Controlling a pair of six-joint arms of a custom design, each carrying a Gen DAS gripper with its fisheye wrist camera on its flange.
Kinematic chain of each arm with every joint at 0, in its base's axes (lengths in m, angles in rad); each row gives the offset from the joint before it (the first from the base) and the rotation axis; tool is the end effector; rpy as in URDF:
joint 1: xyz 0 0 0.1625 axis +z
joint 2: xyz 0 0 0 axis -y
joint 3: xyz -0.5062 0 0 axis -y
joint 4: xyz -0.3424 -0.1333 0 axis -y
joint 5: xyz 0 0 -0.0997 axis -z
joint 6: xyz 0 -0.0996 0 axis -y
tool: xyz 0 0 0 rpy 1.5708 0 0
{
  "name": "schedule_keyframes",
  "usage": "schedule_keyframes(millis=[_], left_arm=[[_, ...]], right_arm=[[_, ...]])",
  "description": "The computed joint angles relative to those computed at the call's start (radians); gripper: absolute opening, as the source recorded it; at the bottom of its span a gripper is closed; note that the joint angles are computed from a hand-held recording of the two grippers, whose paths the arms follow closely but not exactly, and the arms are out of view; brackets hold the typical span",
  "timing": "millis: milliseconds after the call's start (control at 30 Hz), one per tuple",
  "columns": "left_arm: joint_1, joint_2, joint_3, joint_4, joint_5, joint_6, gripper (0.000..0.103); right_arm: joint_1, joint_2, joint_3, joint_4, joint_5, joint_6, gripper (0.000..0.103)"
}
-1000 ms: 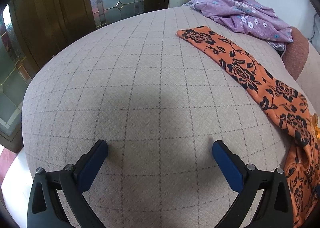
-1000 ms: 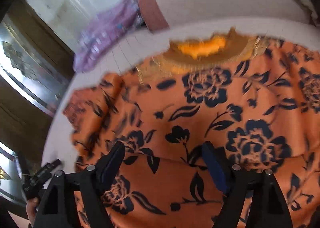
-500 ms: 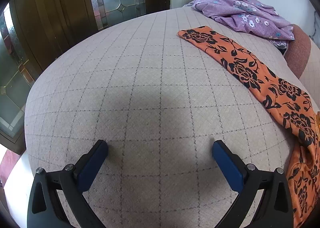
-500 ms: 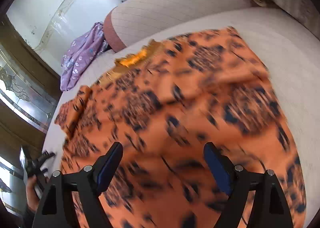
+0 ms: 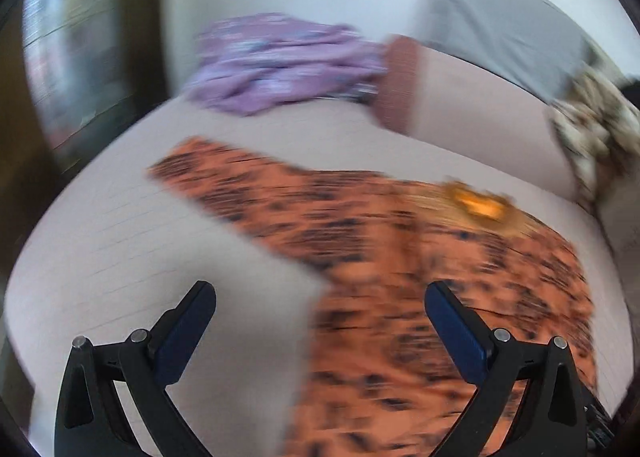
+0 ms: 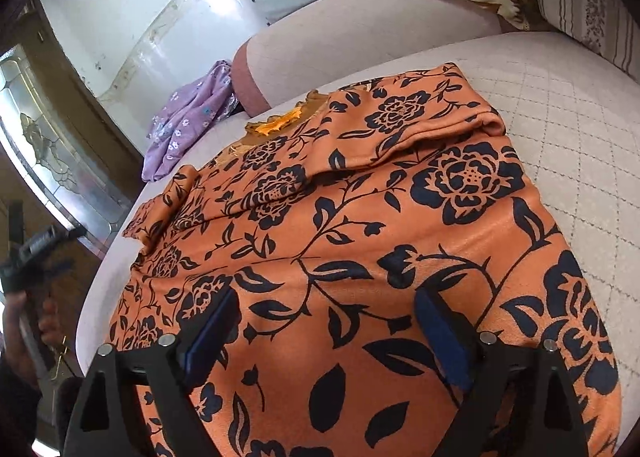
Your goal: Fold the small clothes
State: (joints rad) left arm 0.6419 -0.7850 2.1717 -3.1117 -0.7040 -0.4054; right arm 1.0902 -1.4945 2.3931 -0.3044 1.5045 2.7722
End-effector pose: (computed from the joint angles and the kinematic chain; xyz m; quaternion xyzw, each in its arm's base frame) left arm -0.2986 -0.4844 0.1353 0.2029 0.8824 -0.3140 0.2857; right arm -0.0046 -0.3115 0.2611 -0.0335 -0.8821 0.4392 0.1667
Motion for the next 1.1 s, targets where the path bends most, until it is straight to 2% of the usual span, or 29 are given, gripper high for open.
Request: schedule_keyframes(millis=[67,100,167,200,300,400,433,500,533,600,633,667,700,733,800,867,933,967,1000,1033,1067,1100], left_arm=[[-0.003,0.058,-0.069,0.004,-0.061,0.062,0.103],[-0.004,0.08,-0.093,0.011,-0.081,0.073,0.103],[0.0,0.142,-0.164,0.045,-0.116,0.101,0.103],[0.003,0.162,-0.192,0.062,-0.126,0.109,0.103],[0.02,0.232,-0.284,0.111,-0.138,0.132,0.103],[0.031,0.278,-0.331,0.163,-0.121,0.117,0.103],[0.039,0.294,-0.349,0.193,-0.111,0.104,0.103],[0.055,0.311,-0.371,0.251,-0.095,0.082,0.103],[0.062,0.318,-0.381,0.277,-0.093,0.073,0.103],[0.078,0.327,-0.392,0.341,-0.083,0.036,0.103],[0.091,0.328,-0.385,0.322,-0.103,0.038,0.103],[0.094,0.325,-0.363,0.262,-0.111,0.05,0.103],[0.093,0.327,-0.356,0.244,-0.108,0.066,0.103],[0.091,0.33,-0.354,0.239,-0.103,0.075,0.103],[0.09,0.331,-0.347,0.22,-0.104,0.085,0.103],[0.088,0.334,-0.336,0.189,-0.1,0.099,0.103],[0.086,0.339,-0.326,0.159,-0.095,0.111,0.103],[0.085,0.339,-0.323,0.152,-0.096,0.111,0.103],[0.083,0.337,-0.316,0.148,-0.097,0.109,0.103],[0.086,0.337,-0.314,0.143,-0.098,0.114,0.103],[0.086,0.339,-0.312,0.135,-0.098,0.116,0.103],[0.086,0.34,-0.309,0.128,-0.098,0.118,0.103]], right_arm=[[-0.004,-0.013,-0.017,0.053,-0.014,0.032,0.091],[-0.023,-0.032,-0.022,0.08,-0.05,0.053,0.091],[-0.09,-0.104,-0.026,0.121,-0.167,0.077,0.091],[-0.111,-0.144,-0.04,0.144,-0.194,0.081,0.091],[-0.125,-0.197,-0.151,0.244,-0.159,0.09,0.091],[-0.154,-0.155,-0.3,0.361,-0.148,0.112,0.087],[-0.156,-0.117,-0.364,0.412,-0.13,0.129,0.083],[-0.128,-0.031,-0.481,0.501,-0.042,0.13,0.054],[-0.109,0.013,-0.532,0.54,0.009,0.135,0.052],[-0.098,0.105,-0.626,0.655,0.032,0.153,0.046],[-0.088,0.133,-0.645,0.684,0.043,0.139,0.042],[-0.063,0.15,-0.651,0.683,0.085,0.114,0.033],[-0.028,0.157,-0.647,0.662,0.167,0.083,0.017],[-0.016,0.155,-0.646,0.652,0.206,0.089,0.016],[-0.048,0.131,-0.631,0.626,0.207,0.139,0.016],[-0.057,0.112,-0.607,0.592,0.201,0.156,0.018],[-0.042,0.101,-0.599,0.577,0.195,0.157,0.025],[-0.033,0.092,-0.595,0.565,0.194,0.155,0.034],[-0.029,0.082,-0.591,0.544,0.188,0.163,0.063],[-0.022,0.07,-0.586,0.51,0.188,0.188,0.082],[-0.017,0.066,-0.584,0.481,0.187,0.21,0.097],[-0.015,0.069,-0.596,0.466,0.174,0.227,0.096]])
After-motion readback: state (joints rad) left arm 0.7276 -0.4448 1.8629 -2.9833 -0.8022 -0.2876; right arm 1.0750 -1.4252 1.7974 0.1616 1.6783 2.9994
